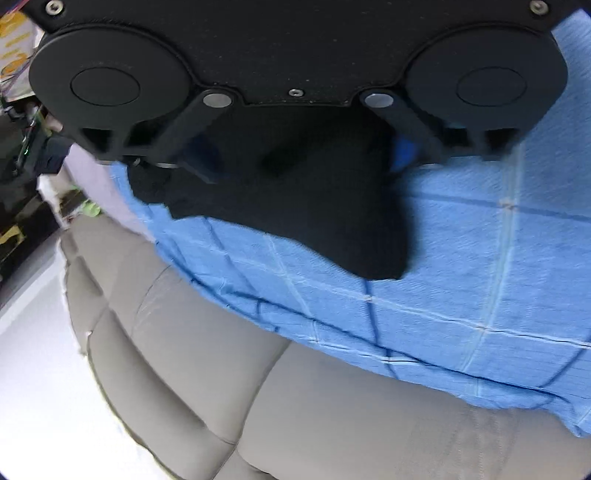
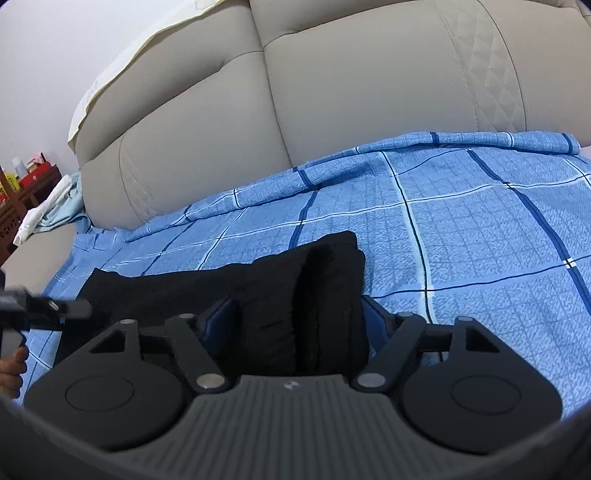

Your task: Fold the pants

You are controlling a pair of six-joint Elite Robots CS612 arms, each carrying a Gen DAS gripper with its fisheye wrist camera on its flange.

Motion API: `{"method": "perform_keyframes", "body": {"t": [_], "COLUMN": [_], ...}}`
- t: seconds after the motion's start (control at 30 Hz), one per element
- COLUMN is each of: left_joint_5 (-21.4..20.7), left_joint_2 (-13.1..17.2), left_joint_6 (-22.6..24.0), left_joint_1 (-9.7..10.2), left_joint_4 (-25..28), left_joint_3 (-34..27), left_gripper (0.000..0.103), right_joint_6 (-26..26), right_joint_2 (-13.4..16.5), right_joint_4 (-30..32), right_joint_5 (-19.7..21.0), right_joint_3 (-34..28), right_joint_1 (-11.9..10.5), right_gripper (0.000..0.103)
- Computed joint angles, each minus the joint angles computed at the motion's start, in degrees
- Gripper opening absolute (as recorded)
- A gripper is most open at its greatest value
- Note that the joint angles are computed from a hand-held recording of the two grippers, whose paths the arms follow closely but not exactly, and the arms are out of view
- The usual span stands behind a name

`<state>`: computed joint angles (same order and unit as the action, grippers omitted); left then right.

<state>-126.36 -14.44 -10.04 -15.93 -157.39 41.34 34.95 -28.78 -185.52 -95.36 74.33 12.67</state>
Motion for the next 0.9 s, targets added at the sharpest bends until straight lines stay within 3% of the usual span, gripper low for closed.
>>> {"method": "perform_keyframes", "body": {"t": [0.1,0.13,0.17,0.2,0.27,0.3,0.37,0.47,0.57,0.67,0.77,0.9], "left_joint_5": [3.91,6.52,10.42,13.73,14.29,14.66,18.18,22.38,25.42,28.60,30.86,35.88], "left_joint_2": [0.18,-0.55,-1.70,-2.71,-3.90,-4.55,-6.07,-6.57,-5.12,-2.24,1.67,7.20], "left_joint_6": [1.02,1.32,2.40,3.85,4.03,3.84,4.44,3.21,1.38,1.14,2.26,7.39], "left_joint_1": [-0.91,-1.30,-1.84,-2.19,-2.19,-2.19,-2.67,-2.77,-2.36,-1.74,-1.09,-1.45], "left_joint_4": [-3.44,-5.09,-6.48,-7.37,-8.07,-8.32,-11.07,-13.34,-9.89,-8.02,-4.68,3.80], "left_joint_3": [0.37,1.93,4.08,5.95,8.08,9.12,11.75,12.30,8.32,1.71,-7.15,-17.96], "left_gripper": [0.091,0.076,0.045,0.036,0.020,0.018,0.015,0.015,0.015,0.015,0.015,0.017], "right_joint_6": [0.92,0.10,-1.08,-1.71,-0.80,-0.09,1.12,1.74,-2.17,-2.32,-3.63,-5.17], "right_joint_2": [0.58,0.78,0.96,1.08,1.28,1.36,1.39,2.00,3.54,6.57,10.47,16.15], "right_joint_4": [-0.58,-0.40,0.28,0.64,-0.23,-0.75,-1.08,-0.35,4.43,8.76,12.37,19.03], "right_joint_5": [-1.05,-1.85,-3.13,-3.98,-3.22,-2.65,-0.49,0.93,-1.12,-0.67,0.28,0.64], "right_joint_3": [-0.66,-1.02,-1.51,-1.85,-2.00,-2.00,-2.16,-4.08,-9.12,-16.39,-24.83,-36.12], "right_joint_1": [0.34,0.61,1.02,1.32,1.35,1.31,1.23,1.96,3.03,3.14,2.90,2.44], "right_gripper": [0.077,0.076,0.075,0.073,0.066,0.063,0.045,0.034,0.032,0.032,0.033,0.039]}}
